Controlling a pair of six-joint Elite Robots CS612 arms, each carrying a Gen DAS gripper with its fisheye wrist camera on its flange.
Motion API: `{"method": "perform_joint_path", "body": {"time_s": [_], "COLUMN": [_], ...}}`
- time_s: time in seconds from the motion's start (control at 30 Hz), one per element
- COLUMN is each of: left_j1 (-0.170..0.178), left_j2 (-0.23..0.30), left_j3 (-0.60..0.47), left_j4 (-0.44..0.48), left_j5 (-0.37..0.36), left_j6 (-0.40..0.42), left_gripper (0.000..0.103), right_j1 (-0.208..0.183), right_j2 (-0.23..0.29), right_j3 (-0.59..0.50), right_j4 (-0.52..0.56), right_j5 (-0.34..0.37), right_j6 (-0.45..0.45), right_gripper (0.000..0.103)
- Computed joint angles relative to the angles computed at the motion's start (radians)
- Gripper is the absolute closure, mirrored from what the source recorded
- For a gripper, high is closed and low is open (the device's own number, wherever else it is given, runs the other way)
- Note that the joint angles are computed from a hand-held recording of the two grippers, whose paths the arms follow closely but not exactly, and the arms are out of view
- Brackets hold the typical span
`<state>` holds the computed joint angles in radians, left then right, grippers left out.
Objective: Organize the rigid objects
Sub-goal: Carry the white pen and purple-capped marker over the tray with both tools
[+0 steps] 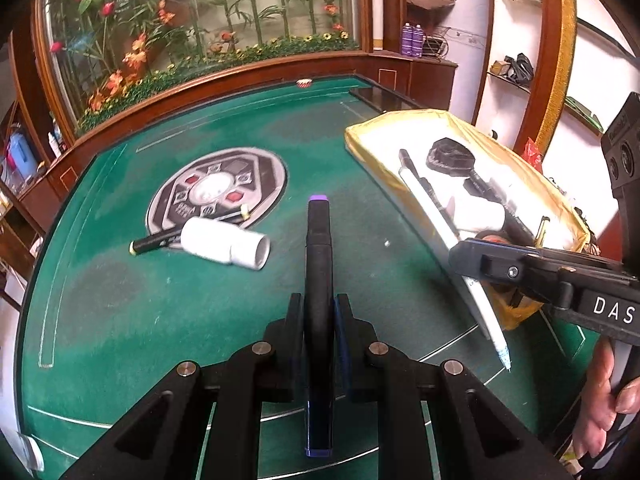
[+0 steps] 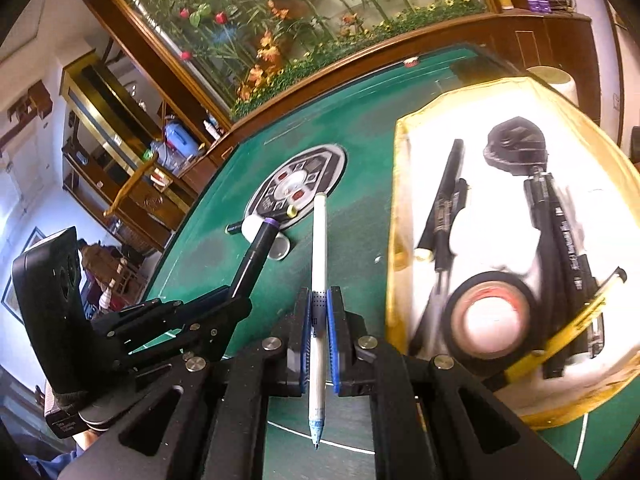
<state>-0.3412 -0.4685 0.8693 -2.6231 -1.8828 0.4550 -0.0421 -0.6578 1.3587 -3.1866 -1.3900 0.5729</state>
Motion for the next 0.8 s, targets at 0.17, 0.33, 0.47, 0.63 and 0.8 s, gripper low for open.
{"method": "perform_joint_path", "body": {"time_s": [0.17, 0.33, 0.47, 0.63, 0.8], "left_j1": [-0.011, -0.024, -0.032, -0.048, -0.069], "left_j2": [-0.011, -0.017, -0.020, -0.023, -0.024], "left_j3": [0.010, 0.013, 0.005, 0.001, -0.001], "left_j4": [-0.008, -0.006, 0.009, 0.019, 0.036], "left_j5": [-0.010, -0.012, -0.030, -0.042, -0.048], "left_j6": [0.017, 0.022, 0.023, 0.024, 0.030], "left_gripper": [0.088, 0.088, 0.088, 0.088, 0.088], "right_j1": [-0.012, -0.024, -0.034, -0.048, -0.058], "right_j2": [-0.012, -0.023, -0.027, -0.035, -0.039], "right_j3": [0.032, 0.063, 0.079, 0.104, 0.121], "right_j4": [-0.051, -0.096, -0.124, -0.158, -0.181], "right_j5": [-0.014, -0.028, -0.040, -0.050, -0.060], "right_j6": [0.033, 0.060, 0.084, 0.106, 0.127], "right_gripper": [0.096, 0.096, 0.096, 0.096, 0.096]}}
